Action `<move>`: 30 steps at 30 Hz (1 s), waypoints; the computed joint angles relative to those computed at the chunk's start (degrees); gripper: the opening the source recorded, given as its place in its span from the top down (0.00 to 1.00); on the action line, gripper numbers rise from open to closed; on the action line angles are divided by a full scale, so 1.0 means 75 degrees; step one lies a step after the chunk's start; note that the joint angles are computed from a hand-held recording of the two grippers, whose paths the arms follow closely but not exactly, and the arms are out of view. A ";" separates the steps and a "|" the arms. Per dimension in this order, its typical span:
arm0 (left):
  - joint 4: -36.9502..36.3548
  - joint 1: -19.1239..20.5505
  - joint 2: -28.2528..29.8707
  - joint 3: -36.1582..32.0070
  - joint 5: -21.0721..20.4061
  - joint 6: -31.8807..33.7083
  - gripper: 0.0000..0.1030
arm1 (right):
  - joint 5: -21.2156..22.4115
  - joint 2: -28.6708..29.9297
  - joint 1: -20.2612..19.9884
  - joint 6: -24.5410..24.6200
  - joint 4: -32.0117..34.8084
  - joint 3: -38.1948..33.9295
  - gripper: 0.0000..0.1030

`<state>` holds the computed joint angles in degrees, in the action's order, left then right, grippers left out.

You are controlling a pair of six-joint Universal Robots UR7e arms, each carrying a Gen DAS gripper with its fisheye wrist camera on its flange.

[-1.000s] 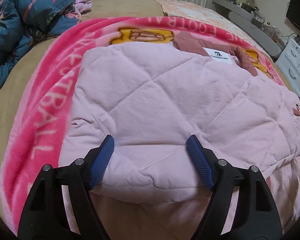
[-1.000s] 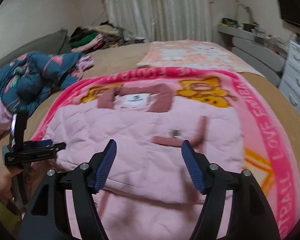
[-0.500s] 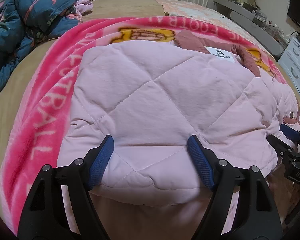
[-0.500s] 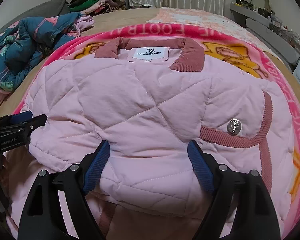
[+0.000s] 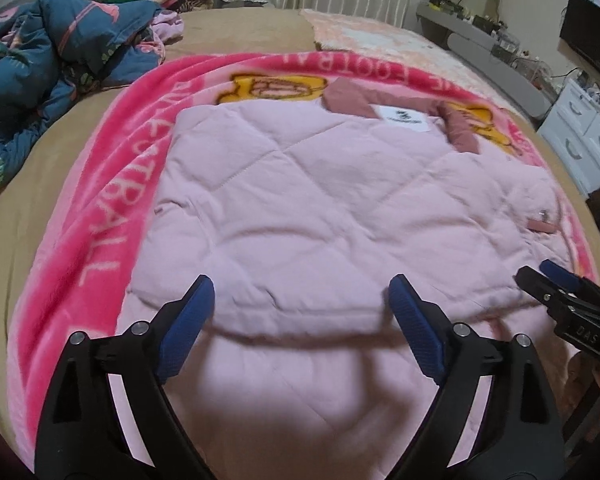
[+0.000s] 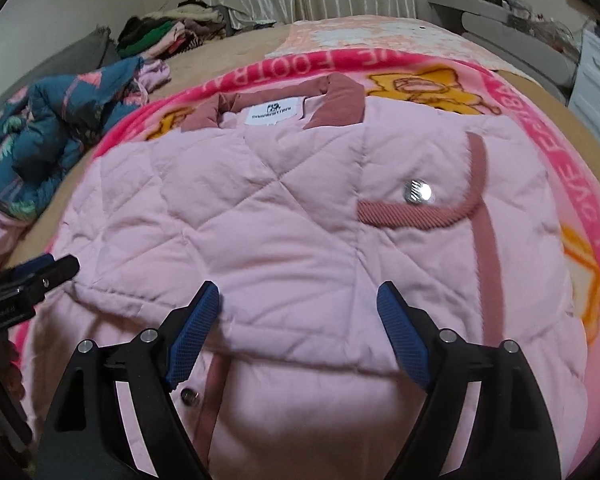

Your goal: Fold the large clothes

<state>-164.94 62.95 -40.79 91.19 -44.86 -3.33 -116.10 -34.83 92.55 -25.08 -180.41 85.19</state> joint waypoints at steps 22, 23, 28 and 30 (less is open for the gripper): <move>-0.1754 -0.0896 -0.1018 0.1793 0.0076 -0.0340 0.09 | 0.0790 -0.1805 0.0158 0.0327 -0.1666 0.2468 0.04; -0.1769 -0.0909 -0.1052 0.1837 0.0055 -0.0359 0.09 | 0.0775 -0.1828 0.0175 0.0329 -0.1700 0.2503 0.04; -0.1816 -0.1034 -0.1201 0.2058 0.0031 -0.0387 0.09 | 0.0759 -0.1963 0.0270 0.0345 -0.1771 0.2675 0.04; -0.1880 -0.1086 -0.1268 0.2151 0.0019 -0.0419 0.09 | 0.0746 -0.2022 0.0312 0.0306 -0.1789 0.2746 0.04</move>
